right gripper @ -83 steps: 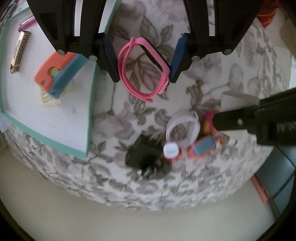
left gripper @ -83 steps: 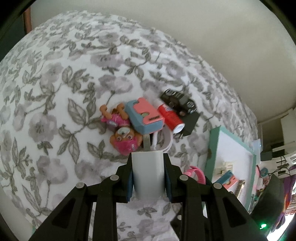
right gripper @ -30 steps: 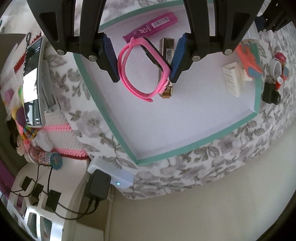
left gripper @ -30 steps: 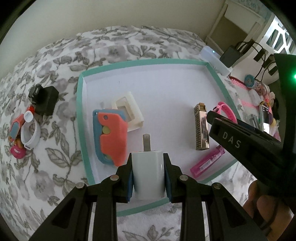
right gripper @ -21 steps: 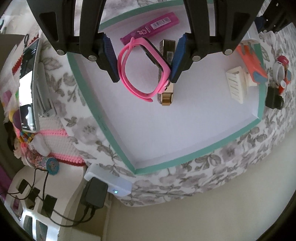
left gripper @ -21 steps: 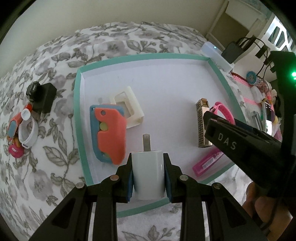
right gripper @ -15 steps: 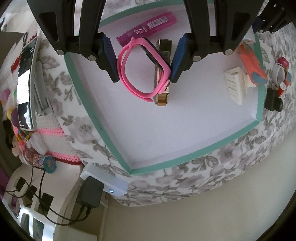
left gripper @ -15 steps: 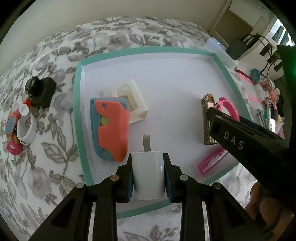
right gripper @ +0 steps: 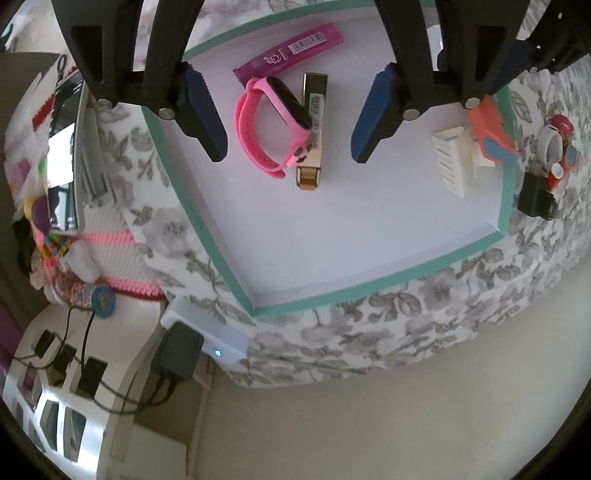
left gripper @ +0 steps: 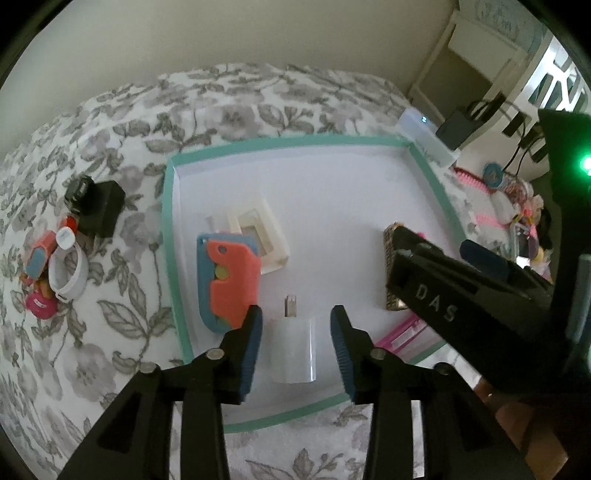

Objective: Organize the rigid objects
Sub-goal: 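Lower and release the white adapter and pink band into the tray with both tools, then move both open tools back over the remaining pile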

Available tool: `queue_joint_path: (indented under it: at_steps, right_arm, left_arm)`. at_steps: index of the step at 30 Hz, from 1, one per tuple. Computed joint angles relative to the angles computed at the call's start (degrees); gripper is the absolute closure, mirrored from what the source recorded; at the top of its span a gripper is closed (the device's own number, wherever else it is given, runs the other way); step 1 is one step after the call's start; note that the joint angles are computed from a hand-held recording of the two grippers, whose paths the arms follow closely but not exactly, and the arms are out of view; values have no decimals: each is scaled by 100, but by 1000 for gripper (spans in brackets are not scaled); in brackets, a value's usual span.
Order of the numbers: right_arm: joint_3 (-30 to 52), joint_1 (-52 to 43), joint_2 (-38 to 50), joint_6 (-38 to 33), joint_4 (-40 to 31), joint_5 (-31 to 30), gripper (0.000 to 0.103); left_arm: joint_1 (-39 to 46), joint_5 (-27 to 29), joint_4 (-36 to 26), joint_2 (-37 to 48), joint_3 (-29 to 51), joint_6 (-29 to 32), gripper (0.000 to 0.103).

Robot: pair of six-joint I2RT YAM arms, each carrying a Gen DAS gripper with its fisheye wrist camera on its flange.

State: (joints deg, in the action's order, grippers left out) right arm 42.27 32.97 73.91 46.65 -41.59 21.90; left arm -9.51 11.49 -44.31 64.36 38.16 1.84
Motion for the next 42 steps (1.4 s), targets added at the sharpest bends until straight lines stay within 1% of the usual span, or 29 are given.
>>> queue_joint_path:
  at_steps: [1, 2, 3, 5, 9, 11, 12, 15, 17, 18, 19, 20, 25, 27, 29, 33, 37, 40, 42]
  right_arm:
    - [23, 30, -12, -6, -6, 43, 25]
    - [46, 77, -40, -12, -2, 98, 23]
    - [53, 88, -65, -13, 16, 115, 22]
    - [60, 115, -104, 16, 42, 140, 16]
    - [35, 119, -173, 65, 85, 162, 15]
    - [11, 115, -197, 93, 113, 152, 5]
    - [9, 122, -202, 106, 120, 160, 3]
    - [-17, 139, -249, 115, 182, 153, 3]
    - [-47, 166, -275, 117, 258, 169, 0]
    - [-56, 182, -286, 116, 284, 185, 0]
    - [-57, 199, -292, 118, 301, 204, 0]
    - [-52, 215, -289, 124, 310, 219, 0]
    - [-17, 281, -167, 80, 419, 163, 0]
    - [-8, 327, -118, 30, 487, 136, 0]
    - [55, 448, -30, -3, 511, 186, 0]
    - [175, 703, 92, -110, 657, 285, 0]
    - [355, 984, 183, -128, 764, 490, 0]
    - [366, 1137, 109, -182, 1032, 522, 0]
    - [203, 1158, -88, -281, 1508, 331, 0]
  left_arm:
    - [27, 1, -15, -53, 30, -3, 52]
    - [66, -2, -21, -106, 47, 4, 51]
    - [98, -70, -44, -164, 76, 12, 51]
    - [222, -142, -62, -226, 113, 39, 50]
    - [449, -201, -76, -254, 150, 69, 50]
    - [543, -322, -70, -257, 163, 76, 50]
    - [581, -388, -53, -253, 165, 65, 50]
    - [884, -495, 6, -243, 184, 105, 50]
    - [1075, -530, 60, -259, 207, 136, 48]
    - [1209, -571, 108, -270, 228, 177, 44]
    - [1299, -599, 150, -261, 252, 212, 28]
    - [1402, -623, 205, -261, 263, 248, 20]
    - [1947, -576, 419, -81, 358, 416, 19]
    - [2137, -623, 545, 14, 379, 441, 15]
    - [2395, -668, 729, 93, 403, 465, 13]
    - [3024, -507, 938, 258, 556, 577, 13]
    - [3499, -309, 987, 381, 715, 646, 13]
    - [3796, -115, 929, 484, 839, 727, 13]
    - [3945, -45, 915, 568, 915, 761, 13]
